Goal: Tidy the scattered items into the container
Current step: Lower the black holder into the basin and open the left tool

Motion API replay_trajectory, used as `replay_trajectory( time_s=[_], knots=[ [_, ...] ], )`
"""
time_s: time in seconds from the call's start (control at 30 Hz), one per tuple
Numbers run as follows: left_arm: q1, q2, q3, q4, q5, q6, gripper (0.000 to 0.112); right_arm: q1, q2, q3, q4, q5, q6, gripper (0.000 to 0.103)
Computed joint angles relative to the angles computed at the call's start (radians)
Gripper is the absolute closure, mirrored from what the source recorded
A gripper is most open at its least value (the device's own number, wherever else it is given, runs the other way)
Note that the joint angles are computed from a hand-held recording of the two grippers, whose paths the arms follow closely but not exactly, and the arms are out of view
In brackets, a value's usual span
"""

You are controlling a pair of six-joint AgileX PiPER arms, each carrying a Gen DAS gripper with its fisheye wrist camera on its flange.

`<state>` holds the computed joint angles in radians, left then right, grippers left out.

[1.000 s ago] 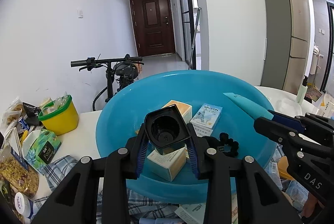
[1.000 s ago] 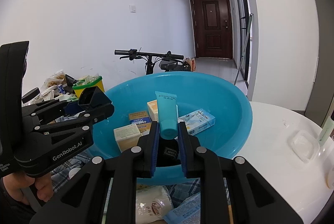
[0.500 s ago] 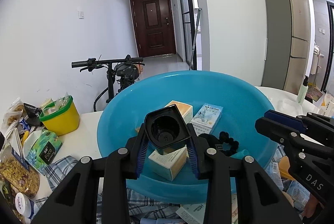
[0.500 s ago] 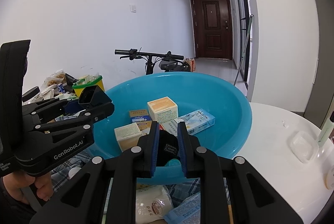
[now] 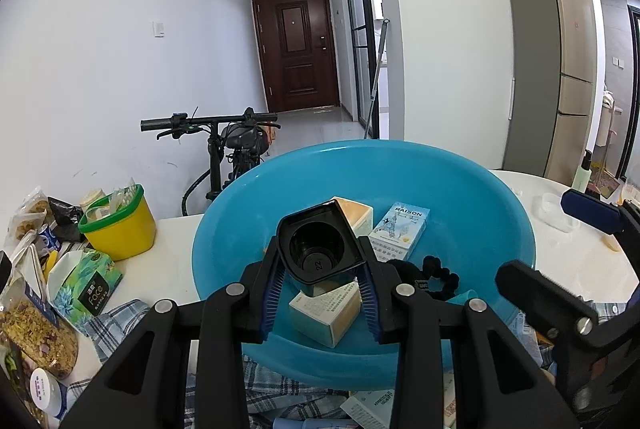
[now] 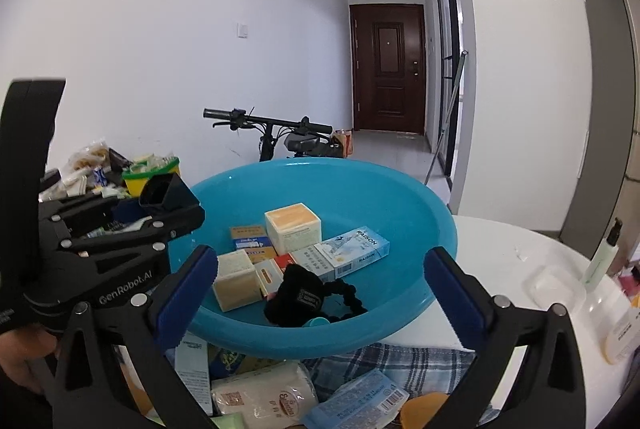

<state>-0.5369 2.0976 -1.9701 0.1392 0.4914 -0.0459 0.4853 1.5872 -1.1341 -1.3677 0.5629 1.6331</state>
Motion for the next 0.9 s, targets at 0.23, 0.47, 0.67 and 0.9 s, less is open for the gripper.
replay_trajectory(
  time_s=[0.23, 0.47, 0.67, 0.9],
  knots=[
    [0.0, -0.001, 0.003, 0.006, 0.0, -0.006, 0.075, -0.008, 0.004, -0.007, 0.024, -0.01, -0.018, 0.001],
    [0.0, 0.002, 0.007, 0.02, -0.005, -0.022, 0.075, -0.012, 0.004, -0.01, 0.055, -0.016, -0.041, 0.001],
    [0.004, 0.0, 0.009, 0.017, -0.009, -0.025, 0.075, -0.018, 0.0, -0.01, 0.082, -0.027, -0.066, 0.001],
    [0.007, 0.021, -0.032, 0.001, 0.035, -0.015, 0.064, -0.015, 0.004, -0.017, 0.105, -0.023, -0.089, 0.001]
  ],
)
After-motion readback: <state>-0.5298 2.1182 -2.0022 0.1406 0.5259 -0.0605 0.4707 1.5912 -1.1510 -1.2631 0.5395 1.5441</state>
